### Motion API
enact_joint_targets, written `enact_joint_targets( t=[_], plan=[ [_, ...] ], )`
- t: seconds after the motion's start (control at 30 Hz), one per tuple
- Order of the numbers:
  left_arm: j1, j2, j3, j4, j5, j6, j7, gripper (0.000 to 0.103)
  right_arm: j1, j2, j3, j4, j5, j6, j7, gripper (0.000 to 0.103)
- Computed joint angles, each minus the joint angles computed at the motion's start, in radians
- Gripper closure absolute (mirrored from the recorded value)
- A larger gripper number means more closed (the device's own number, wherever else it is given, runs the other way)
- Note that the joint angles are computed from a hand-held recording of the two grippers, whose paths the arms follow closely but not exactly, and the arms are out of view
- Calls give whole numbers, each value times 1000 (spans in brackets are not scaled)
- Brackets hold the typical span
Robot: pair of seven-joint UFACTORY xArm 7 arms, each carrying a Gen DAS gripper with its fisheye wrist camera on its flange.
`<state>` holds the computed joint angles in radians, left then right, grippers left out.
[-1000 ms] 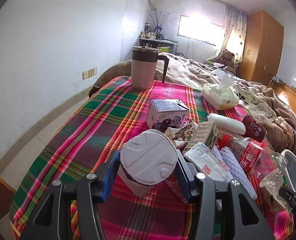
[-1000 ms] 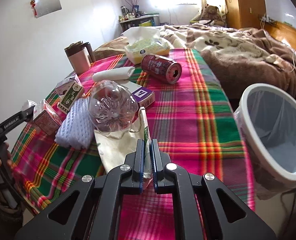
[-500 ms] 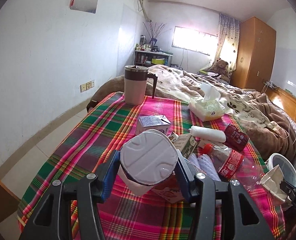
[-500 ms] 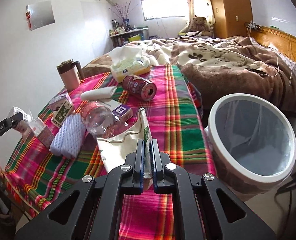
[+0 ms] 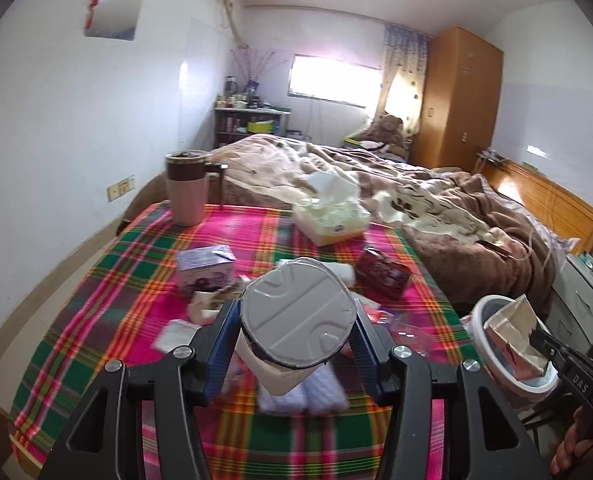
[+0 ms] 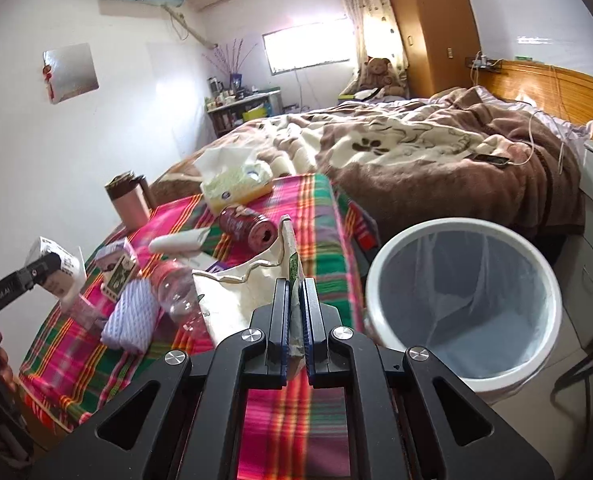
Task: Collect trash
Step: 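Carry the yogurt cup and paper bag over the white wastebasket with both tools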
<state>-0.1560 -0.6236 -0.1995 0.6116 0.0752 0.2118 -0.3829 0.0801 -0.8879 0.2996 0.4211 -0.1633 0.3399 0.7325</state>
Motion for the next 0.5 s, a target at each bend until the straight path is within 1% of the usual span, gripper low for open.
enact_joint_targets(
  t=[0.3, 0.37, 0.4, 0.47, 0.5],
  plan=[
    [-112, 154, -61, 122, -6, -35, 5, 49, -71, -80, -40, -16, -22, 27, -29, 97],
    [-148, 193, -60, 155, -14, -38, 12, 49, -87, -93, -48, -22, -25, 30, -37, 97],
    [-181, 220, -50, 177, -29, -40, 26, 49, -95, -98, -53, -24, -24, 33, -40, 97],
    [-204, 258, -56, 212, -29, -41, 38, 49, -109, -102, -70, -33, -20, 32, -48, 97],
    [-208, 281, -69, 232, -21, -47, 38, 49, -112, -104, -80, -35, -18, 33, -56, 97]
  ],
)
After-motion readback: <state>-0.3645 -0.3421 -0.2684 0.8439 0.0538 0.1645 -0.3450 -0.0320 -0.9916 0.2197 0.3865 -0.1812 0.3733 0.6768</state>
